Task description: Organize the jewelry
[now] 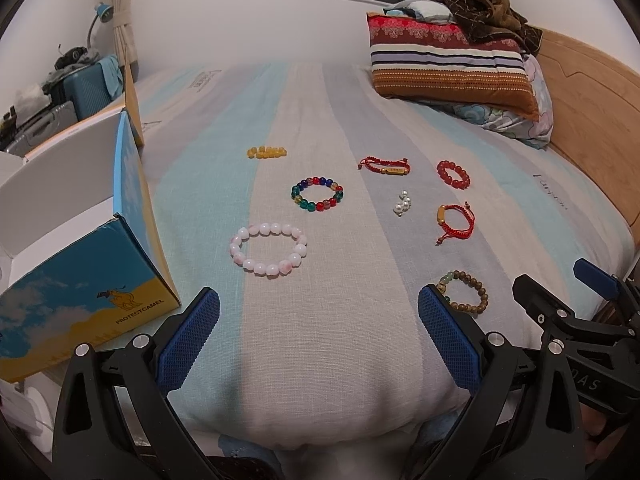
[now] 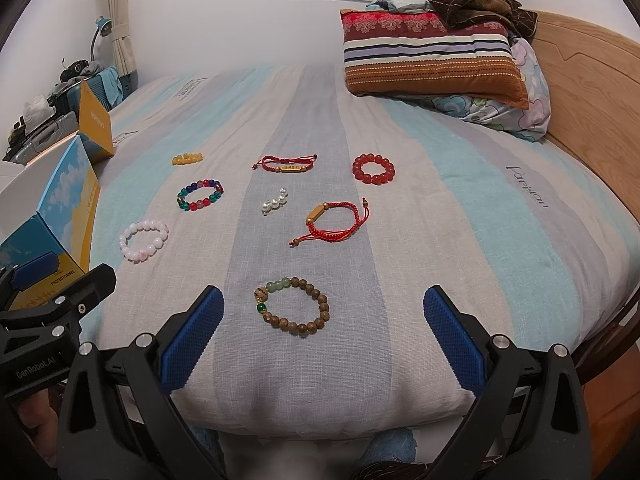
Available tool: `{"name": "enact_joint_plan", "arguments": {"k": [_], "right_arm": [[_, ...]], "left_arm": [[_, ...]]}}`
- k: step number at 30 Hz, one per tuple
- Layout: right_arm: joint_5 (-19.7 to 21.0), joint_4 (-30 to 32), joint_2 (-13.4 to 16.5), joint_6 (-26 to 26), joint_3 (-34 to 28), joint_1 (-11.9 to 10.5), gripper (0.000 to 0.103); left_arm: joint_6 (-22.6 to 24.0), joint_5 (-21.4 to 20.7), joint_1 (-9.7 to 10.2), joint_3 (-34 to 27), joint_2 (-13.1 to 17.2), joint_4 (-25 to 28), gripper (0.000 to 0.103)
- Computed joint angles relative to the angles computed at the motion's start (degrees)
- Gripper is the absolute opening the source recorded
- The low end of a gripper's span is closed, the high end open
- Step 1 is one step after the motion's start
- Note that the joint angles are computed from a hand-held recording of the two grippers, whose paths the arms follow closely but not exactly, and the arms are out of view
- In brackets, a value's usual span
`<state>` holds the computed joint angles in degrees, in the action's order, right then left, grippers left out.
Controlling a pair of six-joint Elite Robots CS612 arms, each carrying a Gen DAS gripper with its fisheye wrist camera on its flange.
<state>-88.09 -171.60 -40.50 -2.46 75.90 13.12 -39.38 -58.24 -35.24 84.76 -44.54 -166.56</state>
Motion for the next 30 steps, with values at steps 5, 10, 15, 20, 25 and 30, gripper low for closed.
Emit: {"name": "enact_joint_plan", "arguments": {"k": [5, 10, 15, 20, 25, 30], "right_arm": [[0.0, 0.0, 0.0, 0.0, 0.0, 0.0, 0.096], [-0.1, 0.0, 0.0, 0.0, 0.0, 0.0, 0.096], [-0.1, 0.0, 0.0, 0.0, 0.0, 0.1, 0.096], [-0.6, -0.4, -0.1, 0.0, -0.2, -0.3, 0.096], [-1.0, 0.5, -0.3, 1.3, -1.7, -0.9, 0.096], [-1.0, 3.2, 0.6, 2.1, -5.8, -1.4, 0.096]], "left_arm": [[0.0, -0.1, -0.03, 0.1, -0.1, 0.0, 0.097], [0.0, 0.0, 0.05, -0.2, 0.1, 0.1, 0.097], [0.0, 0.0, 0.05, -0.2, 0.1, 0.2, 0.097], [0.3, 0.4, 0.12, -0.7, -0.1, 1.0, 0.097], [1.5, 0.3, 1.03, -3.0, -0.1, 3.4, 0.097], [3.0, -0.1, 2.50, -7.3, 0.8, 5.7, 0.097]]}}
